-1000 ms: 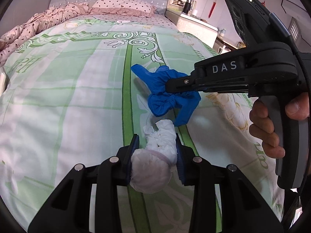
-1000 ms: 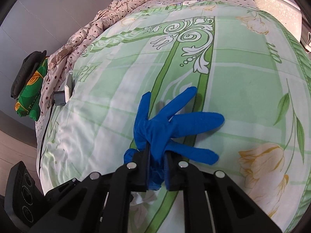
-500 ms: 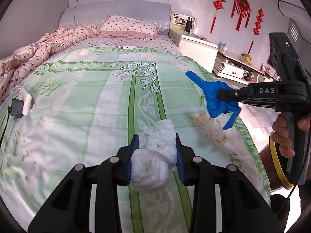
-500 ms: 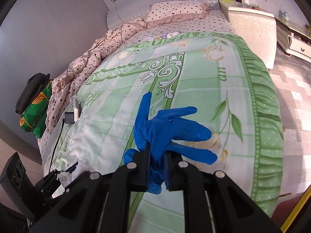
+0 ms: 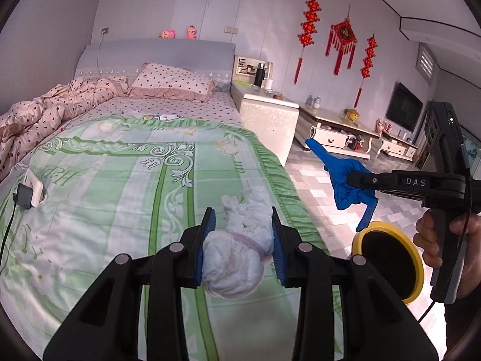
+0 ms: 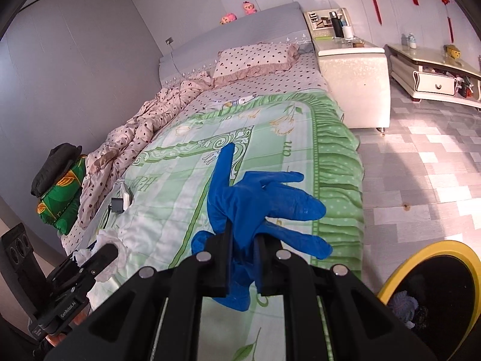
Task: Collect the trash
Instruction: 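Carry the white scrap and blue glove in both tools over the bin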
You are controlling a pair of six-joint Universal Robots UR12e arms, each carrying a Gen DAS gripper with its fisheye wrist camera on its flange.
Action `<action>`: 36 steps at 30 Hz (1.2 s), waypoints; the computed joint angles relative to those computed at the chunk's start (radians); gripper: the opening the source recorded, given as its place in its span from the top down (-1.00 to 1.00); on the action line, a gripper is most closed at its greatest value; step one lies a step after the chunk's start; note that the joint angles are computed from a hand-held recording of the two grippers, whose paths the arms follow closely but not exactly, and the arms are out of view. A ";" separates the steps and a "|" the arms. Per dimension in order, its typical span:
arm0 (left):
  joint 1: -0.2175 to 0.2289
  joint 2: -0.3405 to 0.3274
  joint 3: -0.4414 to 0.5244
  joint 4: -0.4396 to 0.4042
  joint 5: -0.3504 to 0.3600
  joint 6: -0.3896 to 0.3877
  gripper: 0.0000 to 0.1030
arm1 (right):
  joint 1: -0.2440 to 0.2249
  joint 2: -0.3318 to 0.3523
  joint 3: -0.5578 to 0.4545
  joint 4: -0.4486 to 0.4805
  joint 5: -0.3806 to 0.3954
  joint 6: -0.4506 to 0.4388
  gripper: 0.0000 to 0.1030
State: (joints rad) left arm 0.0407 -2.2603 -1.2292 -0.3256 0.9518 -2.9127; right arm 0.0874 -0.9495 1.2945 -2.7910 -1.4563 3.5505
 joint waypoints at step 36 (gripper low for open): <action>-0.220 0.039 -0.024 -0.085 -0.016 0.155 0.33 | -0.118 -0.272 0.453 -0.179 -0.225 0.123 0.80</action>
State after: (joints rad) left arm -0.1797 -2.2215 -1.2536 -0.4102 0.9359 -2.7573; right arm -0.0301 -1.2212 1.7473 -2.9699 -1.6814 3.6734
